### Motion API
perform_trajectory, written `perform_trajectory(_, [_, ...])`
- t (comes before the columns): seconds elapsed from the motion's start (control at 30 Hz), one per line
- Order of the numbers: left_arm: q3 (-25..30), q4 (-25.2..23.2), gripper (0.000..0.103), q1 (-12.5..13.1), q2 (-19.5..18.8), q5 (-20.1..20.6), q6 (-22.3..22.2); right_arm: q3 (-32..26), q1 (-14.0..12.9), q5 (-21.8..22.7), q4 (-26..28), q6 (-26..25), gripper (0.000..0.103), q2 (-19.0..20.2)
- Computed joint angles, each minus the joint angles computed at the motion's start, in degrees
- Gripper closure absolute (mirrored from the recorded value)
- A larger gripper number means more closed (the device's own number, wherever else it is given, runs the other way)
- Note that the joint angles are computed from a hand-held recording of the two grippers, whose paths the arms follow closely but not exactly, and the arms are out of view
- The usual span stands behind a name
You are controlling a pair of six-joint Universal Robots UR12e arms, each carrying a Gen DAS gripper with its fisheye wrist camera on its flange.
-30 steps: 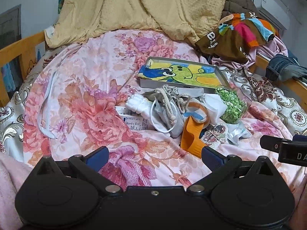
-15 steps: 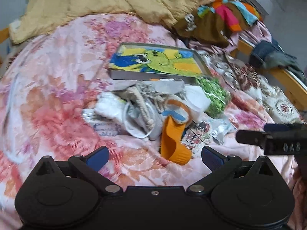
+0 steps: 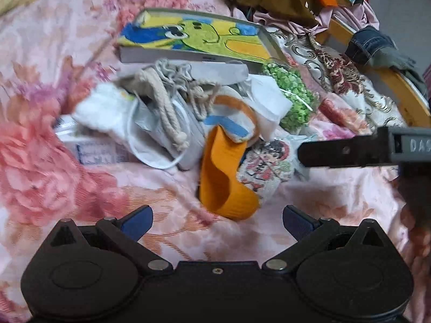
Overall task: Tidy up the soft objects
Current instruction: 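Move left gripper to the orange strap while right gripper approaches the white foam strip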
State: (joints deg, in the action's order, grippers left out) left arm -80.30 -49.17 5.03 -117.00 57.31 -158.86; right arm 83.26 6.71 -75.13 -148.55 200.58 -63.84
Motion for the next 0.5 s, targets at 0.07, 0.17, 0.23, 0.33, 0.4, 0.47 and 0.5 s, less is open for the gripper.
perform_trajectory(0.07, [0.5, -0.6, 0.001, 0.3, -0.5, -2.4, 0.2, -0.4, -0.1, 0.7, 0.2, 0.2, 0.001, 0.4])
perform_trajectory(0.17, [0.9, -0.6, 0.001, 0.2, -1.1, -4.3, 1.7, -0.4, -0.6, 2.4, -0.9, 1.6, 0.001, 0.9])
perform_trajectory(0.23, [1.3, -0.4, 0.001, -0.1, -1.5, -4.7, 3.0, -0.3, -1.2, 4.6, -1.6, 3.3, 0.001, 1.2])
perform_trajectory(0.33, [3.2, -3.3, 0.001, -0.4, -2.6, -4.9, 5.3, -0.4, -1.8, 8.3, -2.0, 5.2, 0.005, 1.8])
perform_trajectory(0.4, [4.6, -6.1, 0.001, -0.4, -3.5, -5.4, 5.8, -0.7, -2.0, 9.4, -1.3, 5.7, 0.006, 2.1])
perform_trajectory(0.47, [5.8, -7.9, 0.001, -0.4, -4.3, -6.0, 6.2, -1.0, -2.1, 10.0, -0.8, 6.2, 0.008, 2.4])
perform_trajectory(0.5, [6.7, -9.2, 0.001, -0.4, -4.8, -6.4, 6.7, -1.0, -2.2, 10.5, -1.0, 6.7, 0.009, 2.6])
